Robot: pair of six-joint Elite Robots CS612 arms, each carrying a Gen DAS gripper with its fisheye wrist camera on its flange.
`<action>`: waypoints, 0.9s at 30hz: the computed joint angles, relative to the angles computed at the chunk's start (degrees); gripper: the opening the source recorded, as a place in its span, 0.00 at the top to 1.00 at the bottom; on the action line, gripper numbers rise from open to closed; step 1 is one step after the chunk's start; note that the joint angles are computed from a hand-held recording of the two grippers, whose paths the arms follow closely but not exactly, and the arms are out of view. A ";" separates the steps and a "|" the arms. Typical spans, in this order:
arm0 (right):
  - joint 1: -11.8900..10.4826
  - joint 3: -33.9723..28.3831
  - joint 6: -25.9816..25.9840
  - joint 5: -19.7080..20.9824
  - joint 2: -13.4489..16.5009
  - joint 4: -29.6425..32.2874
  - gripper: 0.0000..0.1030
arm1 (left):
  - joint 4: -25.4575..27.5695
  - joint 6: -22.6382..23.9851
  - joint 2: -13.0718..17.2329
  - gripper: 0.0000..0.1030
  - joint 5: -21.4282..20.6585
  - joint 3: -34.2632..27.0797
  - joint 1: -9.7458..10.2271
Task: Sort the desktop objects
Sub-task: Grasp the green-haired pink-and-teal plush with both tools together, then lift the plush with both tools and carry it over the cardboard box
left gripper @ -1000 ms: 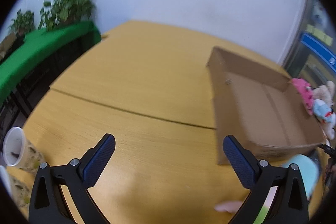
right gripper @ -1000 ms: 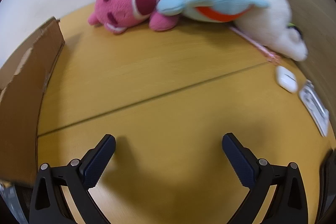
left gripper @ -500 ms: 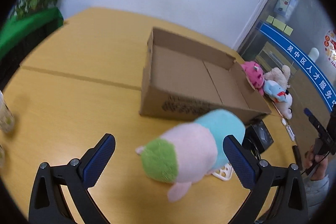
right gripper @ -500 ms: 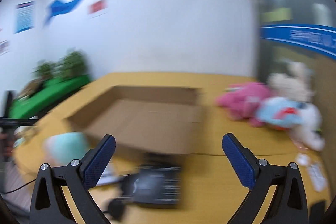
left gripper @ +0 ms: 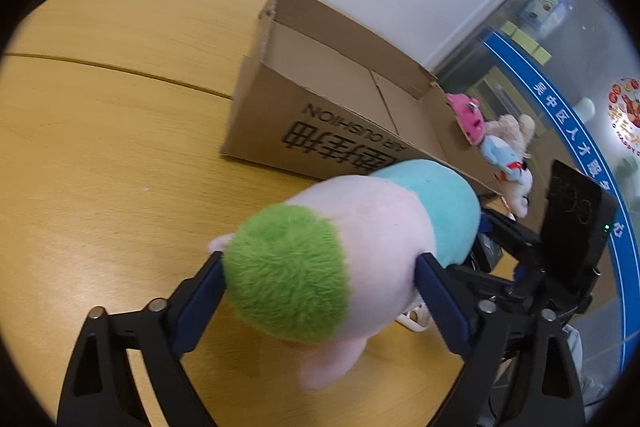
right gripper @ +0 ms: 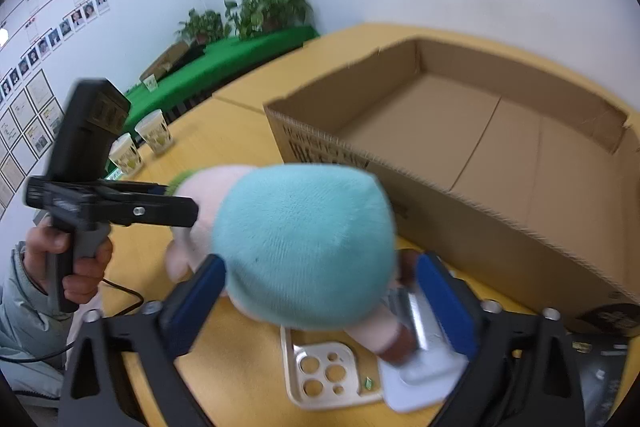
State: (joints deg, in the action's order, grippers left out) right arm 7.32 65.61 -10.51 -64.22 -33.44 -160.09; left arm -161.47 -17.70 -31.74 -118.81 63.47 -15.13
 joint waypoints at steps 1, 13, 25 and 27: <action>-0.05 -0.44 0.07 1.41 0.29 1.01 0.15 | 0.68 0.57 0.29 0.13 -0.57 -0.67 0.01; -0.49 4.82 3.91 0.48 -1.79 -2.24 0.10 | 4.82 6.52 2.29 0.13 -5.28 -4.37 -0.09; -0.68 8.30 3.95 0.42 -4.93 -8.69 0.25 | 0.41 7.55 0.10 0.17 -1.48 -4.80 -1.52; -1.10 8.57 4.58 0.55 -5.76 -10.76 0.25 | -0.09 9.37 0.05 0.17 -0.86 -6.52 -1.76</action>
